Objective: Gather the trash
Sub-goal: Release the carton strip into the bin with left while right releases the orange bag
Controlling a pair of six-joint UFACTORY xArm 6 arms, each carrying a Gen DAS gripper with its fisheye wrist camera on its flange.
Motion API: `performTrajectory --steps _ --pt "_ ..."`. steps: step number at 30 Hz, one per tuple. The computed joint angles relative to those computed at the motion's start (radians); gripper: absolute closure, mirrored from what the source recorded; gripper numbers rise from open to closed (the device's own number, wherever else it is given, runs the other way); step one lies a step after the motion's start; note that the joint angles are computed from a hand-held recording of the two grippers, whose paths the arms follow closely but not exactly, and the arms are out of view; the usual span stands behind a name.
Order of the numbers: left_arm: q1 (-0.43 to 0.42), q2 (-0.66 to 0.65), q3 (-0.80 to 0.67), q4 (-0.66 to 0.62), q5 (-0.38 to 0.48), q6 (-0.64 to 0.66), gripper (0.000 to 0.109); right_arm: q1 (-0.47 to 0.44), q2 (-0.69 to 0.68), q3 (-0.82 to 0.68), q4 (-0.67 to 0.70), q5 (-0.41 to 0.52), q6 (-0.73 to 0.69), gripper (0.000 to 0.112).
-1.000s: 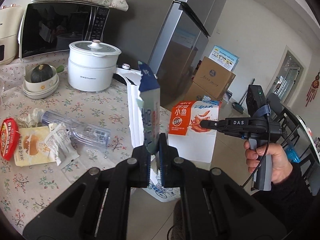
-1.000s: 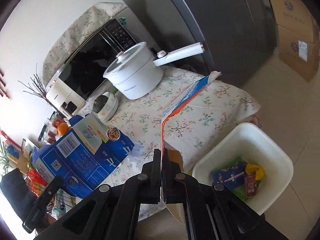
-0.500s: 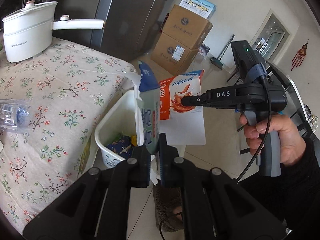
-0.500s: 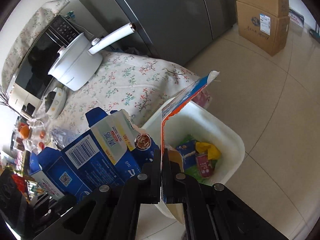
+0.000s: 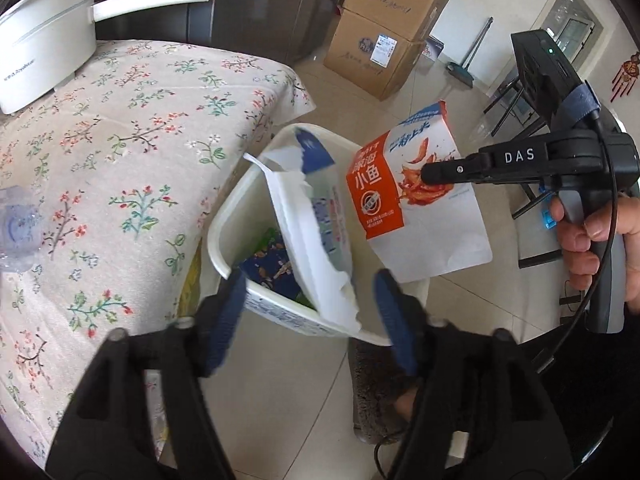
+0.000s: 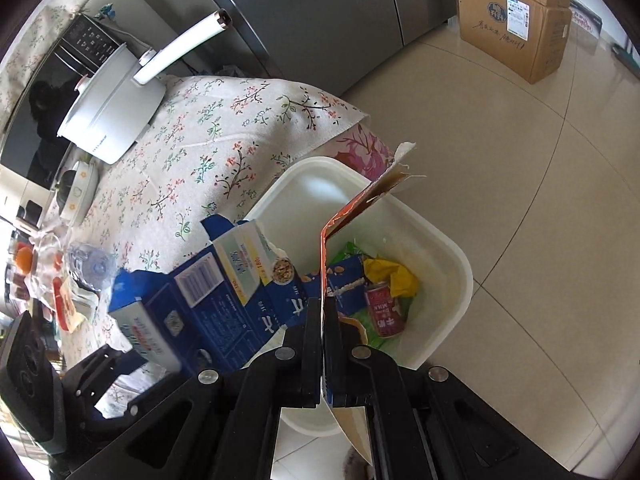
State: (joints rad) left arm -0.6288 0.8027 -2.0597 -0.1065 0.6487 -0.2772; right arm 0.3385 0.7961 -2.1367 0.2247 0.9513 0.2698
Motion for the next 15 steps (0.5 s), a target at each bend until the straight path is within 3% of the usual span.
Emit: performTrajectory --steps 6,11,13,15 --pt "0.018 -0.143 0.198 0.159 0.002 -0.159 0.006 0.007 0.069 -0.106 -0.015 0.048 0.033 0.110" --pt "0.028 -0.258 0.356 0.244 -0.014 -0.246 0.006 0.013 0.166 -0.271 -0.019 0.136 0.059 0.105" --pt "0.035 -0.307 0.422 0.266 -0.038 -0.279 0.006 0.016 0.196 -0.328 -0.015 0.166 0.076 0.092" --pt "0.046 -0.345 0.467 0.298 -0.053 -0.314 0.006 0.023 0.189 -0.324 -0.023 0.155 0.090 0.068"
